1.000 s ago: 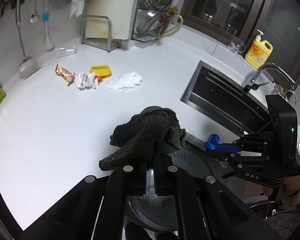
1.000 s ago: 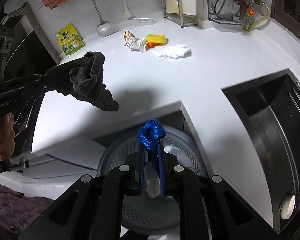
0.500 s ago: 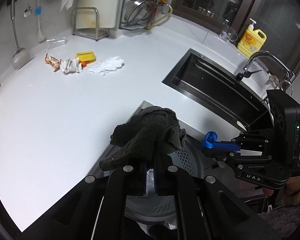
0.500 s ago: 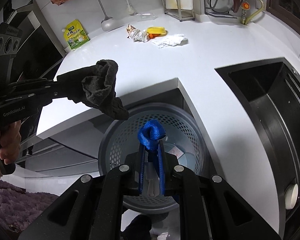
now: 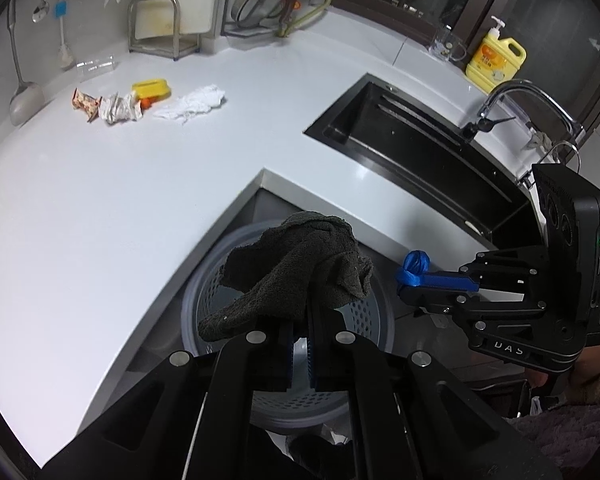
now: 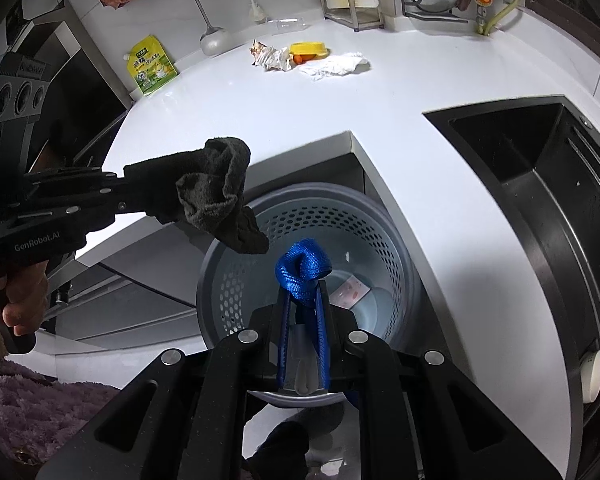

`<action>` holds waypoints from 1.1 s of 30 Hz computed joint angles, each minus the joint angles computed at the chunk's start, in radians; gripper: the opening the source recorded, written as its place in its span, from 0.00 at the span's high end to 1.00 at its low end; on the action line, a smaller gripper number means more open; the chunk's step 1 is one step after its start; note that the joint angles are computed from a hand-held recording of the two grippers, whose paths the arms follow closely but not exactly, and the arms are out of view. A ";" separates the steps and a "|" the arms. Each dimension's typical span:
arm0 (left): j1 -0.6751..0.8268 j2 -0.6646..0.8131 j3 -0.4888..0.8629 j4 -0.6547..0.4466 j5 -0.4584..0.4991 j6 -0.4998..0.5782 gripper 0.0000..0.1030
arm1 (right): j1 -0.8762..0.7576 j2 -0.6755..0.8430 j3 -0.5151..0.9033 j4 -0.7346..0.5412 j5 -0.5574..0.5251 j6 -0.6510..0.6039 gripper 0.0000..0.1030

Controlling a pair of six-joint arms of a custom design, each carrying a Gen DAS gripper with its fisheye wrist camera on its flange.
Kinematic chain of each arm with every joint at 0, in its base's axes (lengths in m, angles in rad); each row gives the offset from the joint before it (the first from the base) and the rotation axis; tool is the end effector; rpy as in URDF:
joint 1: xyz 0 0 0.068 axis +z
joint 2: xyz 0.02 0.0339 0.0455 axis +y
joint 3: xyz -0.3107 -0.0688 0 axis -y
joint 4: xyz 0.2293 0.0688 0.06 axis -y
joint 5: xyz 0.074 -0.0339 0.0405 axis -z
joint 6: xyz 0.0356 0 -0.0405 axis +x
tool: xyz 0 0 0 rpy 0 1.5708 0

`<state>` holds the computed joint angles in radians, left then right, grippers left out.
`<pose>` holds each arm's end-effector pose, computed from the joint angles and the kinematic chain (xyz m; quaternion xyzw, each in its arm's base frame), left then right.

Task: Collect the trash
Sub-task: 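Carry the glove and the blue strap over the grey trash basket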

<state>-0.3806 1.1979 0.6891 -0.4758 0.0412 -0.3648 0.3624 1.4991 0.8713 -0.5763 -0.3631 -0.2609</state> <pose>0.1823 -0.0745 0.2523 0.0135 0.9571 -0.1235 0.2618 0.2358 0.1029 0.2371 -0.3279 0.9104 0.1864 0.1701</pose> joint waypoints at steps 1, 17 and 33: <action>-0.003 0.006 -0.004 0.002 0.000 -0.002 0.95 | -0.001 0.003 -0.005 0.001 0.000 -0.002 0.88; -0.009 0.138 -0.052 0.094 0.025 0.018 0.95 | 0.027 0.059 -0.057 0.053 0.063 -0.022 0.88; 0.038 0.304 -0.108 0.218 0.070 0.059 0.95 | 0.067 0.147 -0.078 0.100 0.119 -0.031 0.88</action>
<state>-0.3429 1.5016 0.5813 -0.2578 0.1111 -0.3060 0.4295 1.6464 0.7936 -0.4763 -0.2443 -0.2920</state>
